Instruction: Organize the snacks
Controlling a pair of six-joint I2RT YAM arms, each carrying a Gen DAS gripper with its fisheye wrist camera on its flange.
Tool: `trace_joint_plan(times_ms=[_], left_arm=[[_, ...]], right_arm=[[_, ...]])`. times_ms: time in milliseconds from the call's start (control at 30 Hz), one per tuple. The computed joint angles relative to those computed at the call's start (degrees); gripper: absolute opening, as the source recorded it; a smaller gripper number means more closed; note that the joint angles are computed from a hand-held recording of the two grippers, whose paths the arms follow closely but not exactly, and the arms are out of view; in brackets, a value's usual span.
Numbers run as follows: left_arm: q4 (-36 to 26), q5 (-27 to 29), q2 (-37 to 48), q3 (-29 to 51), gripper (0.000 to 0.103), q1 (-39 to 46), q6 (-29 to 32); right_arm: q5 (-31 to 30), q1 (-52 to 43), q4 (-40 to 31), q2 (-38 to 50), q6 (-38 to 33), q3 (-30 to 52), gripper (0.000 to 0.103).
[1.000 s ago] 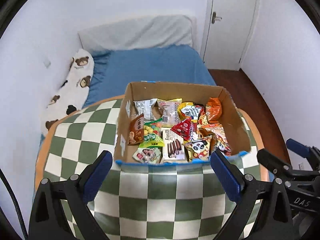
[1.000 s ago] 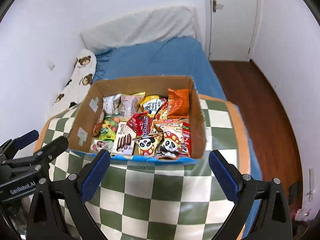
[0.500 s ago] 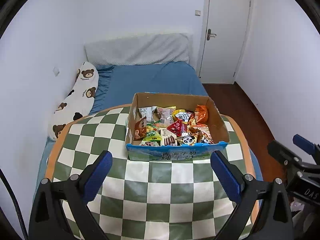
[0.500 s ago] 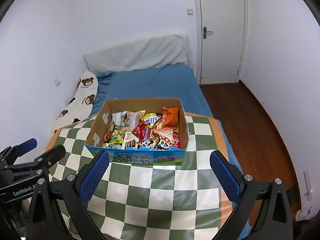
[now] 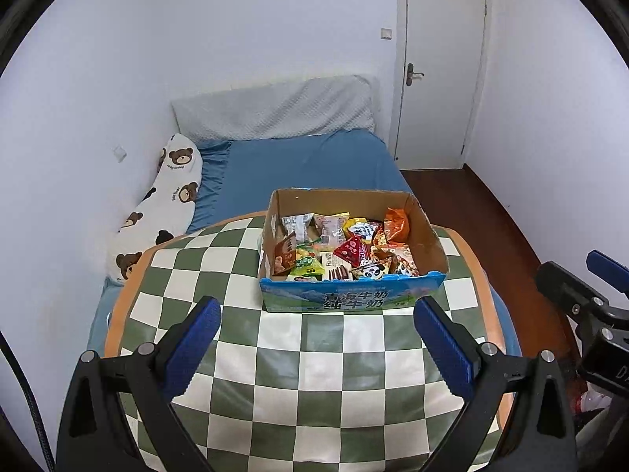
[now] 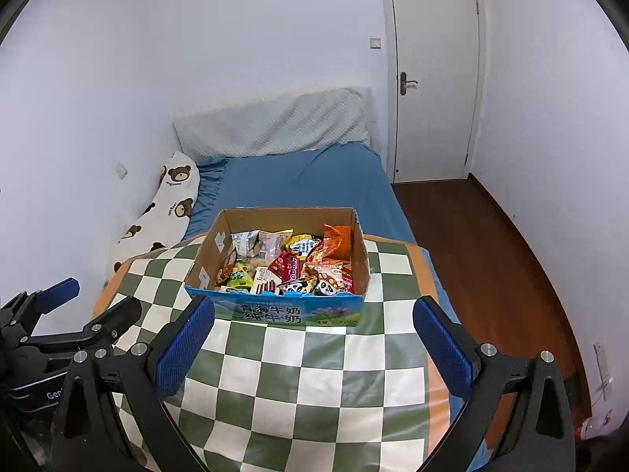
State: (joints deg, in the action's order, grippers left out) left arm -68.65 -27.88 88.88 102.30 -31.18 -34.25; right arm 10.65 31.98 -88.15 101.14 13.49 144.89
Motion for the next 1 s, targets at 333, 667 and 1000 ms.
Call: trace_joint_plan(times_ms=[333, 667, 1000], left_arm=[[5.0, 0.9, 4.0, 0.7, 0.103, 4.7, 2.3], [8.5, 4.0, 11.9, 2.8, 0.103, 8.1, 5.4], [8.1, 8.2, 19.4, 7.7, 0.103, 10.9, 6.4]], right_arm=[[-0.5, -2.4, 6.4, 1.2, -0.4, -6.9, 0.103], [-0.7, -5.3, 10.5, 8.6, -0.6, -5.7, 0.103], [-1.8, -7.3, 9.8, 16.8, -1.0, -1.2, 0.103]])
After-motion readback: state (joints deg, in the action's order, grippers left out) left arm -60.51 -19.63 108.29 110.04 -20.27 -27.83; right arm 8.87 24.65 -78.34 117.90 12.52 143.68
